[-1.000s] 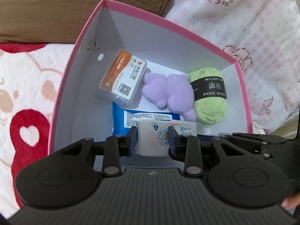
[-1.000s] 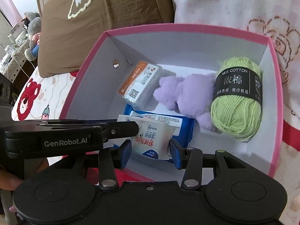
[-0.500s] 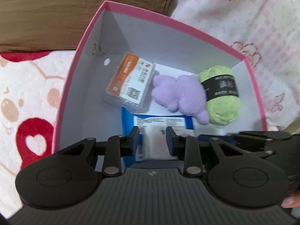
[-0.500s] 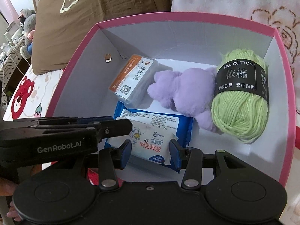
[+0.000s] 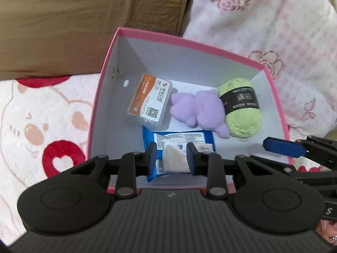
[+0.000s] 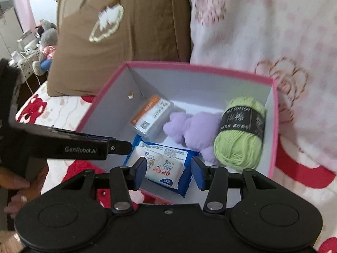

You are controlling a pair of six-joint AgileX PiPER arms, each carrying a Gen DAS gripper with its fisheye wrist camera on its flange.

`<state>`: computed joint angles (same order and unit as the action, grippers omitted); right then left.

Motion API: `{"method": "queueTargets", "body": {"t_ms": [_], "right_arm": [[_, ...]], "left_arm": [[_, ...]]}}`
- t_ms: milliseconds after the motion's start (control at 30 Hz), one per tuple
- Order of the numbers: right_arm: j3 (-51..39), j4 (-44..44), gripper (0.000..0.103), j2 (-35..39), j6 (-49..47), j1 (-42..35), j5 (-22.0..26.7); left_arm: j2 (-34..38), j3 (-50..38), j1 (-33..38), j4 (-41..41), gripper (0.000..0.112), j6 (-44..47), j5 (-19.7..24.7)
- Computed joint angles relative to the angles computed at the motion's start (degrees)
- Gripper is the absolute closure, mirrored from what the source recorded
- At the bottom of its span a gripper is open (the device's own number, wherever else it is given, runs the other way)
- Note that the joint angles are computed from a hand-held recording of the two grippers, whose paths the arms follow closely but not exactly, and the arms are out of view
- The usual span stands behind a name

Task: Organize objects
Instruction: 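Withdraw the left tool from the pink box toward the orange sponge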

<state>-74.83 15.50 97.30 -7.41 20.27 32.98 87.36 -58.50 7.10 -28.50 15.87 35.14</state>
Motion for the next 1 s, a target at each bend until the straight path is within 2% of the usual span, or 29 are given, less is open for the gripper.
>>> {"method": "queueTargets", "body": {"t_ms": [300, 400, 567, 733, 933, 1000], "right_arm": [[7.72, -5.69, 0.043, -10.19, 1.93, 1.62, -2.86], [8.98, -9.94, 0.038, -13.14, 4.96, 2.84, -2.84], [9.76, -16.03, 0.028, -17.04, 10.22, 4.66, -1.36], [10.21, -19.31, 0.021, -20.59, 13.27, 5.94, 0.84], [9.87, -25.68, 0.017, -24.26, 17.73, 9.62, 4.93], [9.87, -27.53, 0.016, -25.63, 19.24, 10.81, 6.07]], "left_arm": [[-9.46, -1.42, -0.49, 3.05, 0.078, -3.52, 9.49], [-11.93, -2.79, -1.26, 4.73, 0.072, -5.01, 13.97], [-16.88, -3.22, -2.32, 4.81, 0.062, -5.91, 18.87], [-21.79, -2.90, -2.99, 7.07, 0.052, -7.45, 20.77], [-28.60, -1.89, -4.84, 12.58, 0.042, -9.28, 21.49], [-30.18, -1.96, -4.59, 12.23, 0.040, -8.27, 22.59]]}}
